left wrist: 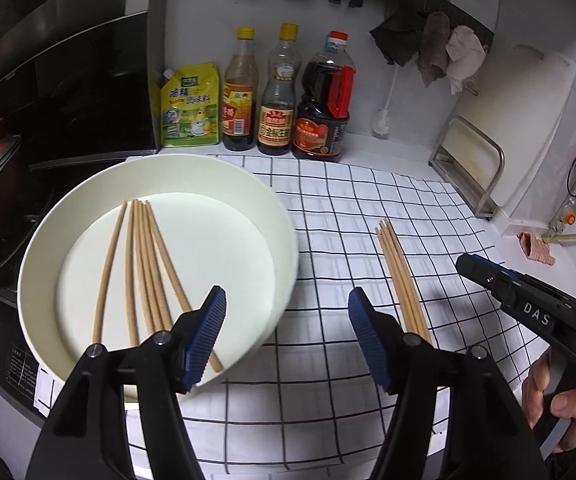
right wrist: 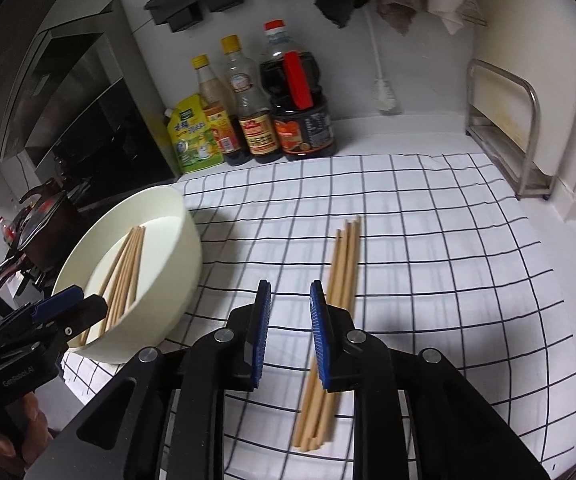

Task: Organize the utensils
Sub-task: 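Withdraw both tools from the bowl back over the chopstick row, then lower both open tools over the remaining chopsticks, right tool at the single chopstick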

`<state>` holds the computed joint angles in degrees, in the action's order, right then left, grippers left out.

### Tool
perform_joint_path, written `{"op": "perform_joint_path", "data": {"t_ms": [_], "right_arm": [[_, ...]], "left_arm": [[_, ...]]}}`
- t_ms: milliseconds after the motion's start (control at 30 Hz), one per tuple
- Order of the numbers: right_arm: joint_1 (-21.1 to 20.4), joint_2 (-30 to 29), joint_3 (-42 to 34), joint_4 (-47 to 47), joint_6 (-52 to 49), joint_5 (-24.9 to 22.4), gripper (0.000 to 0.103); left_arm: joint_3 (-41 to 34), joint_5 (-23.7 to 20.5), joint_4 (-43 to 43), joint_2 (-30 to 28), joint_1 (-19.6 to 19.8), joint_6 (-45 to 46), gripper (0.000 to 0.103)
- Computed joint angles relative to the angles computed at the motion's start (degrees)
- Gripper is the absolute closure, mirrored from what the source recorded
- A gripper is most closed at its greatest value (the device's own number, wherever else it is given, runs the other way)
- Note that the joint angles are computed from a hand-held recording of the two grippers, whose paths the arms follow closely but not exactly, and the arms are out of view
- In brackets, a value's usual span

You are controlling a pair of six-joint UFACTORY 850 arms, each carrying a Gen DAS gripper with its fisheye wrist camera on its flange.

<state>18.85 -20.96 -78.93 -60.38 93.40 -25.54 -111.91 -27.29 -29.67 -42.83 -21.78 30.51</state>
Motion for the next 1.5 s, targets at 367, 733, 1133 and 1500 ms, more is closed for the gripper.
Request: {"op": "perform_joint_path", "data": {"t_ms": [367,733,1133,1500], "right_arm": [[-3.1,1.1,4.0,1.6,-0.8,2.5,0.082],[-4.1,-1.5,3.4,12.6,-13.0,3.1,0.071],[-3.2,-4.3,0.9,14.5,-17.3,-0.6,0.071],[-3.0,-5.9,-0.6,17.0,-20.6,-3.0,0.071]], "left_arm": [[0.1,0.7,2.4,-0.6,-3.4,-1.2,0.039],[1.9,2.8,5.2,-1.2,-5.9,-3.8,0.032],[2.7,3.2,7.2,-1.9,-5.1,-7.6,0.029],[2.1,2.4,8.2,-2.7,-5.0,-9.2,0.029]]}}
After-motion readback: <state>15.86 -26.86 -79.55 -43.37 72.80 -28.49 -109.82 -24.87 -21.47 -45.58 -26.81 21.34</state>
